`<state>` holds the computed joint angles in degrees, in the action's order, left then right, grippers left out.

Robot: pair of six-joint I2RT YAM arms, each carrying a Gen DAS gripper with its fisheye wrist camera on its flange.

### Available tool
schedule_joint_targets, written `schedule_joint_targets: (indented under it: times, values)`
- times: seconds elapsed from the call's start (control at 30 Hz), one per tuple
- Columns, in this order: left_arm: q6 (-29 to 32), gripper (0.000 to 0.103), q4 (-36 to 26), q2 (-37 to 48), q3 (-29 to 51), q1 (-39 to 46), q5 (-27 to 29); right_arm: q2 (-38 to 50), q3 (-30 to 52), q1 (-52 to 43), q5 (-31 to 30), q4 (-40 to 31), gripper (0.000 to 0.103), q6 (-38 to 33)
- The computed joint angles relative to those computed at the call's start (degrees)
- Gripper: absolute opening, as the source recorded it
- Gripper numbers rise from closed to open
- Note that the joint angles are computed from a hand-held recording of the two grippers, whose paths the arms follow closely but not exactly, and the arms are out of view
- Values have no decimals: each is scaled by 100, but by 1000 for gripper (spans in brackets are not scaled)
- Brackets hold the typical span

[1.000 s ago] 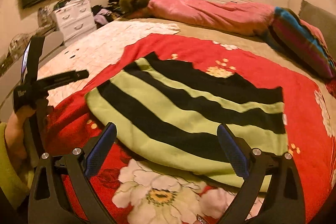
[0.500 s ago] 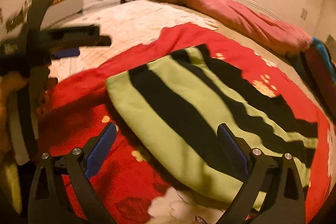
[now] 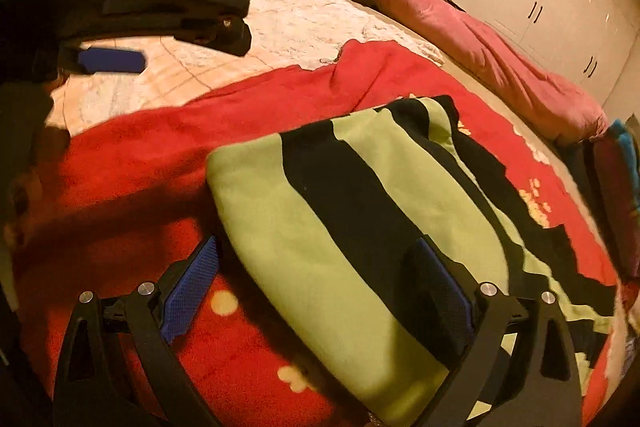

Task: Fold small clothes
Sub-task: 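Close both grippers on the side edge of the striped sweater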

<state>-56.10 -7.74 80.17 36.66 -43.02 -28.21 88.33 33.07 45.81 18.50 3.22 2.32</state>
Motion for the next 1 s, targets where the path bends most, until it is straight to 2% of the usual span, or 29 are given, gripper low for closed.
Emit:
schedule_joint_targets:
  times: [0.07, 0.1, 0.13, 0.17, 0.2, 0.23, 0.27, 0.3, 0.47, 0.63, 0.7, 0.87, 0.9, 0.93, 1.0]
  values:
    - [20, 92, 29, -1, 2, -4, -10, 59, -2, -36, 99, 110, 94, -29]
    - [27, 92, 43, 1, 1, 1, -9, 50, -51, -78, 130, 220, 86, -64]
    - [39, 92, 53, 31, 20, 11, 14, 2, -120, -150, 55, 337, 82, -91]
    - [48, 92, 56, 51, 30, 19, 36, -57, -186, -217, -51, 425, 72, -104]
    - [52, 92, 45, 82, 57, 18, 50, -172, -269, -343, -285, 501, 51, -151]
    - [61, 92, 40, 117, 88, 13, 68, -245, -311, -429, -454, 527, 39, -209]
    - [73, 93, 46, 129, 104, 14, 84, -326, -360, -499, -621, 545, 22, -255]
    - [76, 93, 43, 132, 116, 7, 85, -458, -452, -591, -872, 582, 11, -264]
    - [77, 93, 94, 105, 184, 71, 196, -1105, -782, -887, -1395, 588, 6, -92]
    - [232, 93, 496, 218, 436, 262, 816, -1590, -919, -1476, -2121, 449, 6, -11]
    - [329, 93, 748, 494, 654, 458, 1536, -1635, -926, -1694, -2353, 392, 6, 50]
    - [553, 93, 930, 1752, 1583, 932, 3513, -1783, -1090, -1761, -2449, 444, 6, 39]
    - [536, 93, 869, 1998, 1780, 999, 3804, -1806, -1104, -1774, -2488, 428, 6, 56]
    - [568, 93, 548, 2306, 2121, 1037, 3983, -1832, -1126, -1786, -2514, 421, 6, 64]
    - [665, 92, 386, 2567, 2366, 1001, 4021, -1903, -1166, -1816, -2566, 392, 6, 98]
